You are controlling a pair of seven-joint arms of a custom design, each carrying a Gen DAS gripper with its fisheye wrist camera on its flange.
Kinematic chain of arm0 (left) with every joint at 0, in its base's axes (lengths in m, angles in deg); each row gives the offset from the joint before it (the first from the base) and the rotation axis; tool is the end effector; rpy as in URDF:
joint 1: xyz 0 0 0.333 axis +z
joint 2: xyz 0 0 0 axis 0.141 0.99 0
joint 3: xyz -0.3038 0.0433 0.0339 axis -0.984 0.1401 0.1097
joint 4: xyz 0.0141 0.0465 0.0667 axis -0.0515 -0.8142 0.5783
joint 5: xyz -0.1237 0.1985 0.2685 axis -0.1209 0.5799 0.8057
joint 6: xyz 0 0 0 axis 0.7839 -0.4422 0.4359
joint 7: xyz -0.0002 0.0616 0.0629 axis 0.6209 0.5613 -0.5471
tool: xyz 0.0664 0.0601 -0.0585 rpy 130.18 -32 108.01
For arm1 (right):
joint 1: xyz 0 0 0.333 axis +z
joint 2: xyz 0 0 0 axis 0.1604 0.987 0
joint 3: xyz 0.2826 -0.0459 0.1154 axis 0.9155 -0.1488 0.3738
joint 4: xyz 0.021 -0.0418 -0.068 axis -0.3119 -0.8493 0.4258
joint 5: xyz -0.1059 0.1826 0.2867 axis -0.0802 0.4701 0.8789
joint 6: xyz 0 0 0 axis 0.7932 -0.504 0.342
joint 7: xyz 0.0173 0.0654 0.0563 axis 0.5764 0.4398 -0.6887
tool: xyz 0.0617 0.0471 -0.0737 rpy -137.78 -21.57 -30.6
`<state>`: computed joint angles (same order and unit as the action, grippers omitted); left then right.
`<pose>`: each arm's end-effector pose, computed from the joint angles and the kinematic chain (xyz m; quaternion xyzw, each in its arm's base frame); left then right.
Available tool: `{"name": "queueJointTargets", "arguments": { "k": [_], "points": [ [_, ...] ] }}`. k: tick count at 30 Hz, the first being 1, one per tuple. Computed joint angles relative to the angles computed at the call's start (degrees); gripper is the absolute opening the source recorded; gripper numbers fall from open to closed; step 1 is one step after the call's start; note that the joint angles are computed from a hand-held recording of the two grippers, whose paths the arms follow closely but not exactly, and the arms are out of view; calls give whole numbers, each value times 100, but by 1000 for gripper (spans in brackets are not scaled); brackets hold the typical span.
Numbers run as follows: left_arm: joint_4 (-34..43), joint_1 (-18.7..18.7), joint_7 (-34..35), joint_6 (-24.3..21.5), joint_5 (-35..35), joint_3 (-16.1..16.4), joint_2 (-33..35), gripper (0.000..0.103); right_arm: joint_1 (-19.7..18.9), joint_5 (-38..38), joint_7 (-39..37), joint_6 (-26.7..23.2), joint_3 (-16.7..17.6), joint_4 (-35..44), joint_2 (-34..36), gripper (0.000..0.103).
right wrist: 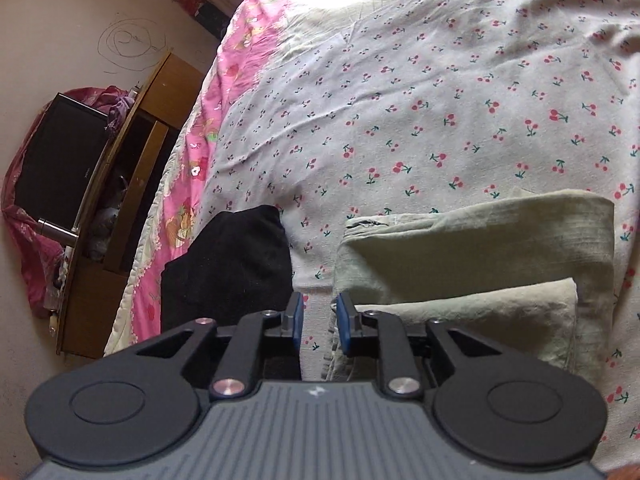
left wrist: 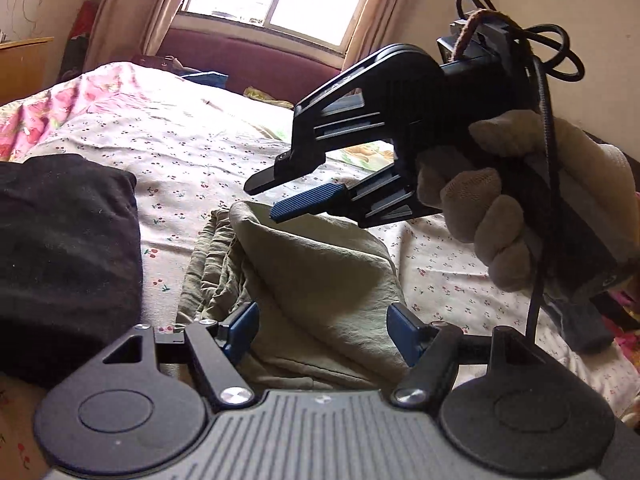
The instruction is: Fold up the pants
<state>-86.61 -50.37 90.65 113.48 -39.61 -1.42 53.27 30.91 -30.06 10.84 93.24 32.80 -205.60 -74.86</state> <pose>0.3423 -0.1668 0.4846 -0.5119 0.6944 -0.4950 0.1038 0.4716 0.2151 0.5110 -0.5710 0.7288 0.0651 0.3723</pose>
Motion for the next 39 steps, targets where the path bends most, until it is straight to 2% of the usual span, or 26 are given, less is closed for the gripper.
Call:
{"name": "queueJointTargets", "arguments": {
  "k": [2,5,6,8,11,12,17,19,24,26,28,30,31,33,35,36,37,39],
  "points": [
    [3,47,-16,-44,-18,-41,6,83,7,51,-233,-53,-42,-75,-161,29],
    [1,219,-15,-116,-54,-255,-3,83,-197,-950,-36,357,110,-398,-427,31],
    [-10,311,-9,-132,-69,-369,-1,83,-243,-1207,-96,506,115,-501,-469,35],
    [-25,485,4,-236,-95,-596,-38,83,-99,-1047,-886,537,-164,-608,-461,43],
    [-54,784,66,-396,-203,-969,-114,83,-132,-837,-1659,257,-391,-729,-412,43],
    [-62,842,92,-441,-252,-1049,-138,83,-140,-631,-1822,155,-456,-754,-395,43],
    [-26,984,280,-611,-507,-1296,-129,83,-33,1616,-3317,-272,-845,-1027,-576,44],
    [-30,1029,396,-666,-591,-1366,-159,83,-45,2342,-3808,-806,-957,-1067,-741,44],
    [-171,1293,662,-896,-771,-1621,-401,83,-118,3510,-4045,-2405,-1016,-1050,-843,44],
    [-226,1376,722,-1041,-915,-1718,-528,83,-115,3741,-4206,-2541,-815,-970,-831,44],
    [-264,1469,727,-1076,-1074,-1863,-598,83,-181,3622,-4420,-2070,-519,-940,-979,44],
    [-250,1395,737,-1009,-1223,-1877,-570,83,-265,3107,-4440,-1379,-289,-925,-1098,44],
    [-223,1300,759,-935,-1273,-1841,-522,83,-353,2570,-4332,-912,-160,-926,-1106,44],
    [-143,1157,785,-809,-1308,-1799,-402,83,-486,1631,-4093,-421,-92,-928,-1008,45],
    [-83,975,830,-752,-1291,-1689,-347,83,-674,718,-3771,-379,-148,-864,-818,45],
    [-58,918,847,-757,-1277,-1658,-332,83,-680,519,-3729,-579,-262,-775,-721,45],
    [-41,890,857,-771,-1267,-1648,-322,83,-664,445,-3917,-982,-456,-664,-606,45],
    [-4,844,880,-819,-1269,-1634,-288,83,-649,339,-4228,-1215,-542,-617,-504,45]
  ]
}}
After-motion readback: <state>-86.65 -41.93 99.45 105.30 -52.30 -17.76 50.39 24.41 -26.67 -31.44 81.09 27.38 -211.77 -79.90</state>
